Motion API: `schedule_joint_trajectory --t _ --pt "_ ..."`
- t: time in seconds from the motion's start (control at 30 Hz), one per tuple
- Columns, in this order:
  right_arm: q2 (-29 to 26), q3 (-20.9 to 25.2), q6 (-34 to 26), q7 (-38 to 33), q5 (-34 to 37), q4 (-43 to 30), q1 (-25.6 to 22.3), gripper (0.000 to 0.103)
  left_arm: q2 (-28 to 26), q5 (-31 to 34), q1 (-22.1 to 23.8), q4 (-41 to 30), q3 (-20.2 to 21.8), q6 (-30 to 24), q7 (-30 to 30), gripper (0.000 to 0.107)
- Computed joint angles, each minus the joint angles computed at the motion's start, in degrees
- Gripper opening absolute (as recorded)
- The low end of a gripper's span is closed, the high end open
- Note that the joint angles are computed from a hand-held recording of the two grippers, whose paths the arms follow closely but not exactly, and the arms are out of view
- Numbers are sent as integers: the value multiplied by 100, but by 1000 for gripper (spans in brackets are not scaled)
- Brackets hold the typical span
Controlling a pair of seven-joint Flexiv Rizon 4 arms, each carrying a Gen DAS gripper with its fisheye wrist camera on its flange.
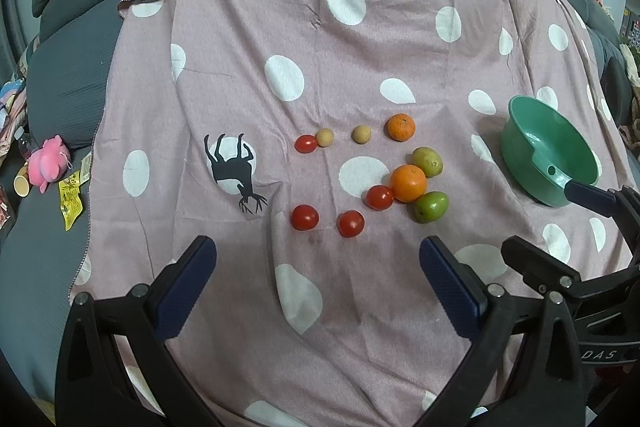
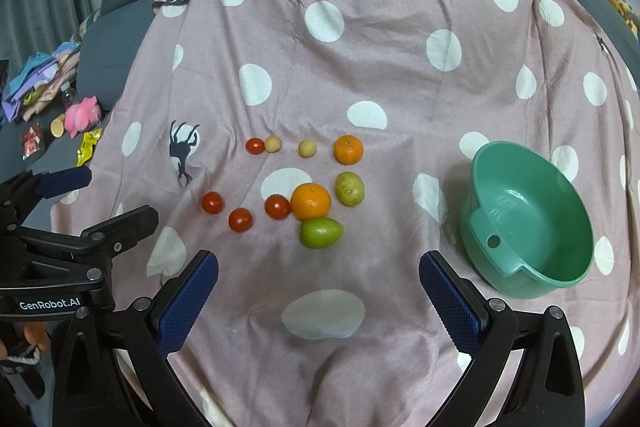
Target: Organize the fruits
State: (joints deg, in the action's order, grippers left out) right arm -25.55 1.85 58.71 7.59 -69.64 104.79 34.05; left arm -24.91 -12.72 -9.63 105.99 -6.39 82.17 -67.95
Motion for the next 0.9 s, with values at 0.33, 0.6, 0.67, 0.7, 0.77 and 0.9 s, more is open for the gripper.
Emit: schedule_joint_trajectory --t 0.33,0.6,0.67,0.7,0.77,0.9 --pt "-9 -3 14 -15 11 -3 -4 101 -20 3 17 23 -28 13 -5 102" --pt "-23 -8 18 -17 20 -12 -4 101 -39 -8 16 -8 -21 -38 -16 102" --pt "-26 -9 20 -20 23 -12 -3 101 -39 -10 16 3 -26 -26 -15 102" --pt "-22 -9 25 -19 24 -6 -4 101 -38 -10 19 -10 -24 -45 -10 102" --pt "-22 -6 23 -33 38 -10 -4 101 -41 -11 16 -14 -20 -61 -12 102" --pt "-41 -17 58 8 18 8 -4 101 -82 -59 55 -47 -70 -131 25 102"
